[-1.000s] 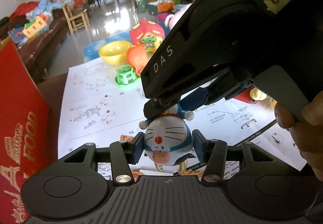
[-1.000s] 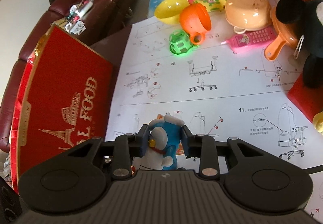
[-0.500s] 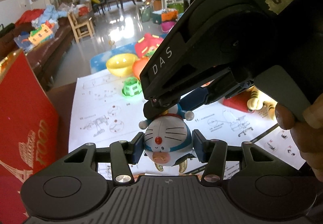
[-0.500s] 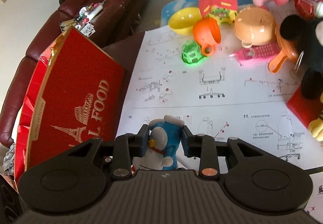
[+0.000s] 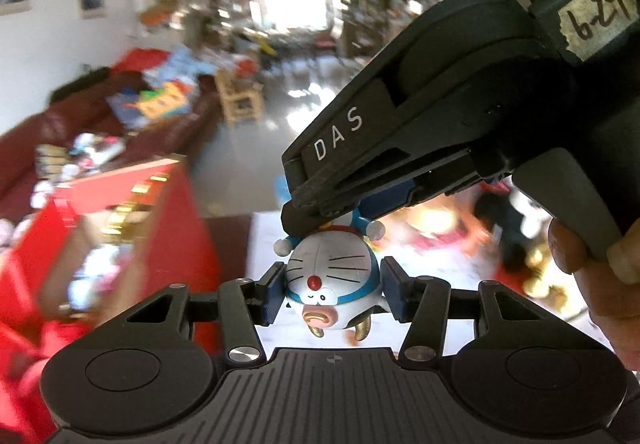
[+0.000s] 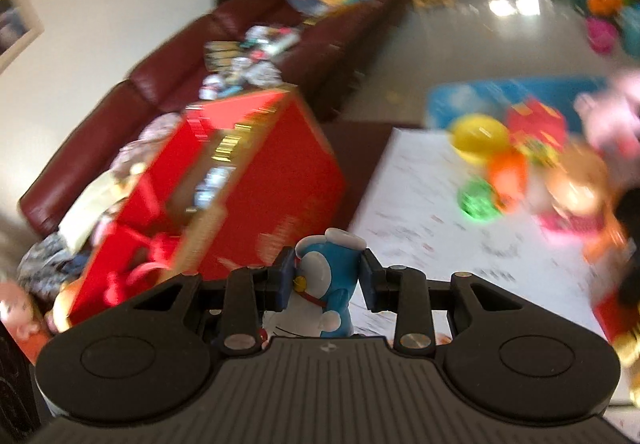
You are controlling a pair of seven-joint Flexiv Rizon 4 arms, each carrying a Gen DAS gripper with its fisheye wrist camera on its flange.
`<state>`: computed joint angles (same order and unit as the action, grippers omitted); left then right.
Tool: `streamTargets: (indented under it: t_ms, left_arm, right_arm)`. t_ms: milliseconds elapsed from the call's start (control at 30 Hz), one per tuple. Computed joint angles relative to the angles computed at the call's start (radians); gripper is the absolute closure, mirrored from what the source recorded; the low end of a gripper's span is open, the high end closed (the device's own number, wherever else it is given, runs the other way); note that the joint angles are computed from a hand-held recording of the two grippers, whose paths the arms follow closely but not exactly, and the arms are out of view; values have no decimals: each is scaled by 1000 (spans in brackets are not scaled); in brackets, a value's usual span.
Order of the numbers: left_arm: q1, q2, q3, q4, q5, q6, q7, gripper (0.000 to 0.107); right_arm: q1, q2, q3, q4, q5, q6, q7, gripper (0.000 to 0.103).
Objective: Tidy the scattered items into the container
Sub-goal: 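Carry the blue figurine over the red box with both grippers, then open both grippers to drop the blue figurine into the box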
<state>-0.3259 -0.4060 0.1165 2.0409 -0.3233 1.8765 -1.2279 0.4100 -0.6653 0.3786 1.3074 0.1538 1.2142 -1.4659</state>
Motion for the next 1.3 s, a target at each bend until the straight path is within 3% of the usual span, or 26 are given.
streamTargets:
  t_ms: [100, 267, 467, 567, 667, 733, 833, 867, 900, 967, 1033, 1100, 1200, 1300]
  left_arm:
    - [-100, 51, 137, 56, -80, 22, 22, 55]
    - [-274, 119, 342, 141, -305, 33, 140, 55]
    - [-586, 124, 615, 182, -734, 25, 380, 55]
    - [-708, 106, 713, 174, -939, 7, 516, 55]
    - [-738, 93, 735, 167, -1053, -15, 595, 55]
    - [-827, 37, 829, 145, -1176, -80, 659, 55]
    - [-865, -20, 925, 149, -1129, -188, 590, 54]
    - [-862, -33, 943, 151, -1104, -218, 566, 46]
    - [-853, -24, 936, 159, -1094, -224, 561, 30]
    - [-824, -38, 919, 167, -1079, -202, 540, 12]
    - [-779, -35, 882, 169, -1063, -177, 533, 6]
    - [-789, -61, 931, 167, -1015, -247, 484, 6]
    - [-762, -79, 939, 161, -961, -295, 457, 6]
    - [-701, -65, 893, 156, -929, -300, 468, 6]
  right_arm:
    - [17, -17, 46, -65, -6, -34, -63, 64]
    - [104, -89, 87, -238, -2, -136, -182, 64]
    - [231, -200, 88, -481, 17, -327, -282, 64]
    - [284, -234, 68, -563, 29, -411, -316, 64]
    - [320, -265, 38, -632, 47, -483, -334, 63]
    - [342, -294, 12, -690, 58, -537, -326, 63]
    - [360, -318, -26, -735, 82, -587, -318, 63]
    - [362, -329, -31, -756, 89, -611, -318, 61]
    - [367, -343, -40, -783, 94, -636, -312, 44]
    - [378, -373, -67, -833, 97, -658, -284, 15]
    - [381, -385, -86, -847, 100, -650, -274, 16]
    - [382, -418, -91, -913, 103, -705, -265, 16]
    - [390, -463, -112, -998, 104, -768, -249, 15]
    - [396, -492, -135, -1055, 103, -825, -247, 13]
